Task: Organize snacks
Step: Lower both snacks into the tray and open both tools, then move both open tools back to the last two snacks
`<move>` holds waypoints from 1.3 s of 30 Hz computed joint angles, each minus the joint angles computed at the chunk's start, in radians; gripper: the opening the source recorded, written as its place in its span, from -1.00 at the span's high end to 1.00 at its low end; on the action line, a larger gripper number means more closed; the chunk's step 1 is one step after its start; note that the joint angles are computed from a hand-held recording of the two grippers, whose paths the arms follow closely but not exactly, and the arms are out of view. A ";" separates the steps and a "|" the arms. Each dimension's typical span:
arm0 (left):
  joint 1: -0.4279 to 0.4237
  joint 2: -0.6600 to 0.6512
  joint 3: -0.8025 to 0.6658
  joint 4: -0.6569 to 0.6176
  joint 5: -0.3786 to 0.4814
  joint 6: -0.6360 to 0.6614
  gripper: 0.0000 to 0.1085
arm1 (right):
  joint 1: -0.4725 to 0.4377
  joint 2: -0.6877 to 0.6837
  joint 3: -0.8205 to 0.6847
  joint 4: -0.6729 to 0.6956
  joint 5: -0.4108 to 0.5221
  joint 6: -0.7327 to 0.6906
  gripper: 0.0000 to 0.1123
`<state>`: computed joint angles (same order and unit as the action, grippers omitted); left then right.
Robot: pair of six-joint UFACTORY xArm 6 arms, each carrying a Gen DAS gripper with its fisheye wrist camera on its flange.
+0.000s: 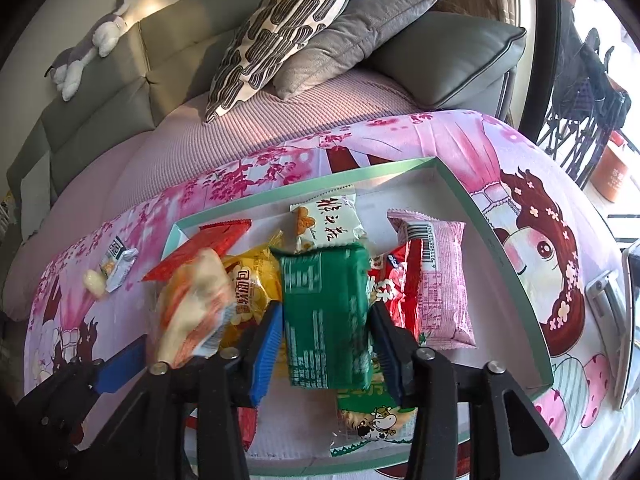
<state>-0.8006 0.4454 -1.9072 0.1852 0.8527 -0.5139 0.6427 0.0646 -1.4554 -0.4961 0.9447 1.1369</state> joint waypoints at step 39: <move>0.116 -0.215 0.227 0.282 0.015 -0.370 -0.63 | 0.033 -0.044 0.002 -0.143 -0.040 0.095 -0.83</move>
<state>-0.6843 0.2304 -1.6797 0.4671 0.8681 -0.8838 0.6760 0.0211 -1.4529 -0.6389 0.9052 1.2314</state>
